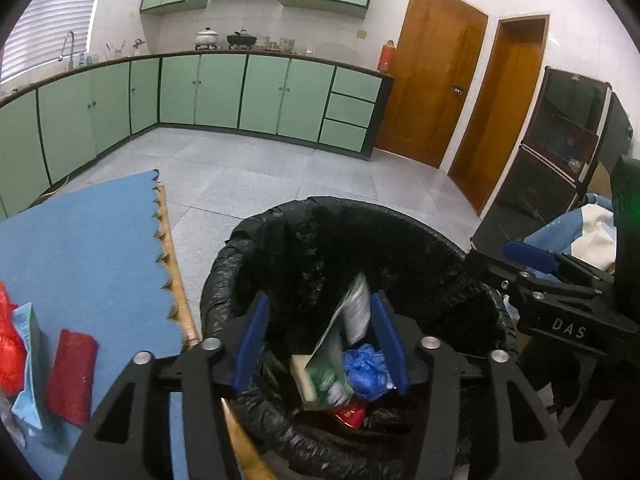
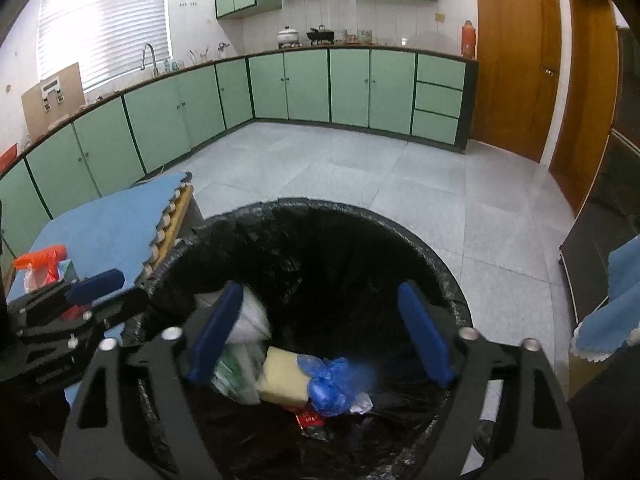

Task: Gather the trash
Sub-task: 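Carry the carton and blue bag over the black bin and release both, then move both grippers back over the table toward the remaining trash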

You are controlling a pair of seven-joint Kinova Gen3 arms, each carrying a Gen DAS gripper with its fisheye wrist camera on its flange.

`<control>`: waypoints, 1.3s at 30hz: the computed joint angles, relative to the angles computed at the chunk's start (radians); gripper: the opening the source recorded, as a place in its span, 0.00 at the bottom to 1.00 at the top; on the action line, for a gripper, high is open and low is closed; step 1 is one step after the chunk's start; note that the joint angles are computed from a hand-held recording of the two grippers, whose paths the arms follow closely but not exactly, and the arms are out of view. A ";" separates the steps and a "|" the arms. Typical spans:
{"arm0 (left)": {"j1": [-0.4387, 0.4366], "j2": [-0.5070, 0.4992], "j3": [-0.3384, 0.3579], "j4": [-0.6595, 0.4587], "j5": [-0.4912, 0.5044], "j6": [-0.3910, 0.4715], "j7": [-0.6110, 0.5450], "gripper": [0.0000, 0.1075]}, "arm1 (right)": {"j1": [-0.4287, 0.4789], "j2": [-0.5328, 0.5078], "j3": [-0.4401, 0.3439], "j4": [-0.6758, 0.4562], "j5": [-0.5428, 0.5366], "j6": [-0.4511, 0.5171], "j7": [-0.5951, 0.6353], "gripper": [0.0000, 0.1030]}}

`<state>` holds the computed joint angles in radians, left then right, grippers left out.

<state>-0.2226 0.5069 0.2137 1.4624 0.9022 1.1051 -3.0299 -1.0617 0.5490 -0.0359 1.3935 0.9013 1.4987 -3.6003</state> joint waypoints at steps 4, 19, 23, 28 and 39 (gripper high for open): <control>-0.019 -0.004 -0.006 -0.002 0.001 0.010 -0.009 0.51 | -0.006 0.008 0.005 -0.036 0.016 0.013 0.025 0.81; -0.159 -0.044 -0.061 0.008 0.122 -0.011 -0.094 0.51 | -0.041 0.094 0.055 -0.226 0.068 -0.033 0.157 0.81; -0.199 -0.038 -0.079 -0.002 0.145 -0.044 -0.105 0.51 | -0.043 0.143 0.082 -0.313 0.066 -0.079 0.214 0.81; -0.237 -0.014 -0.093 -0.027 0.139 -0.111 -0.088 0.51 | -0.037 0.222 0.121 -0.444 0.029 -0.133 0.308 0.81; -0.294 0.061 -0.075 -0.074 0.057 -0.249 -0.018 0.51 | -0.001 0.428 0.190 -0.786 -0.136 -0.173 0.526 0.80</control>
<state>-0.5170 0.5675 0.1390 1.3888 0.9593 0.8563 -3.0477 -1.0623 0.9773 0.1545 0.6079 0.7651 1.3259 -3.0742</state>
